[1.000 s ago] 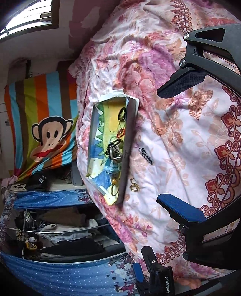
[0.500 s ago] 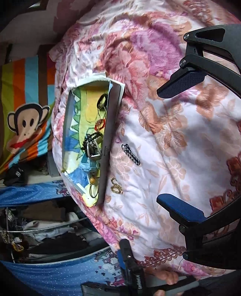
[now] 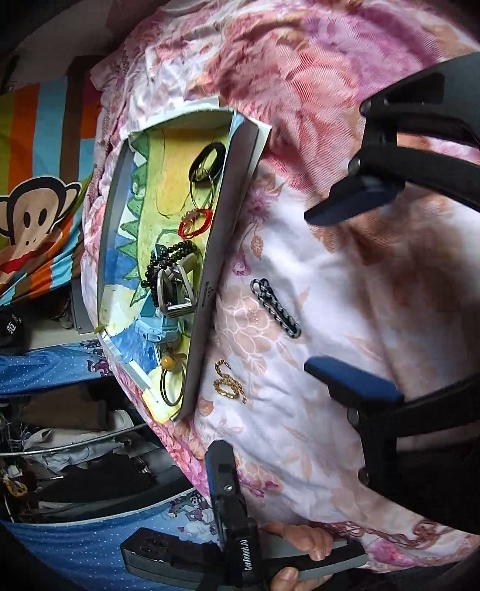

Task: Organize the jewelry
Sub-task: 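Move the left tool toward the gold chain while the right tool approaches the black hair clip, then close the left tool on the gold chain while the right tool closes on the black hair clip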

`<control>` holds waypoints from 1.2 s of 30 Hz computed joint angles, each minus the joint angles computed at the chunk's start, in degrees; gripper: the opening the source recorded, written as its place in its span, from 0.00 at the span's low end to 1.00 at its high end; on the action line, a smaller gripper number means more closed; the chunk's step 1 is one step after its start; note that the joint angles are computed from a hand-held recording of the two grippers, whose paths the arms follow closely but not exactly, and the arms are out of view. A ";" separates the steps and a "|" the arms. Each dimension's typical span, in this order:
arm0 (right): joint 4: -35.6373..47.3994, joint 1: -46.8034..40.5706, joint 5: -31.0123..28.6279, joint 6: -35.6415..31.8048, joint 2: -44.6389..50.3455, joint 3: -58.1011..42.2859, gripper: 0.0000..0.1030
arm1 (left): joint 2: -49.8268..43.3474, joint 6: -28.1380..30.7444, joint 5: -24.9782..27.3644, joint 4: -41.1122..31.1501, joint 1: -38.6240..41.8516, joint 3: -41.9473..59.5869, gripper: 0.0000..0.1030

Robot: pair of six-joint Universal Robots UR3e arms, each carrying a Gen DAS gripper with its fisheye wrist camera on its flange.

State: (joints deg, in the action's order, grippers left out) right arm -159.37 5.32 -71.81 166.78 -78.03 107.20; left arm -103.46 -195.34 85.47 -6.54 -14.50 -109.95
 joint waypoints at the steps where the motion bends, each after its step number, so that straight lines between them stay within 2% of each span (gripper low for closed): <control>1: -0.22 0.02 0.61 0.44 1.26 -0.97 0.61 | -0.96 0.50 -1.60 -0.06 0.58 0.78 0.77; 6: -2.38 1.25 1.90 1.76 6.67 -5.13 0.51 | -5.02 2.21 -7.46 -1.71 2.39 4.57 0.60; 12: -0.05 3.06 0.30 2.43 11.38 -11.38 0.41 | -10.44 2.42 -6.64 -8.88 2.16 12.05 0.48; 15: 3.87 2.93 0.32 3.08 13.44 -14.60 0.41 | -12.39 2.72 -6.13 -10.47 1.99 14.61 0.47; 20: 7.05 3.49 0.20 3.31 16.50 -18.87 0.41 | -13.01 1.69 -8.92 -10.51 3.51 14.84 0.46; 25: 9.97 5.06 -2.52 2.94 18.64 -22.46 0.40 | -14.90 1.62 -5.55 -14.72 2.27 18.77 0.37; 32: 7.73 5.13 -3.30 2.82 17.98 -20.38 0.32 | -15.32 1.44 -0.64 -17.94 0.26 20.87 0.26; 36: 6.62 4.46 -1.99 2.15 17.18 -18.66 0.26 | -14.97 1.30 0.25 -19.33 -0.22 21.02 0.16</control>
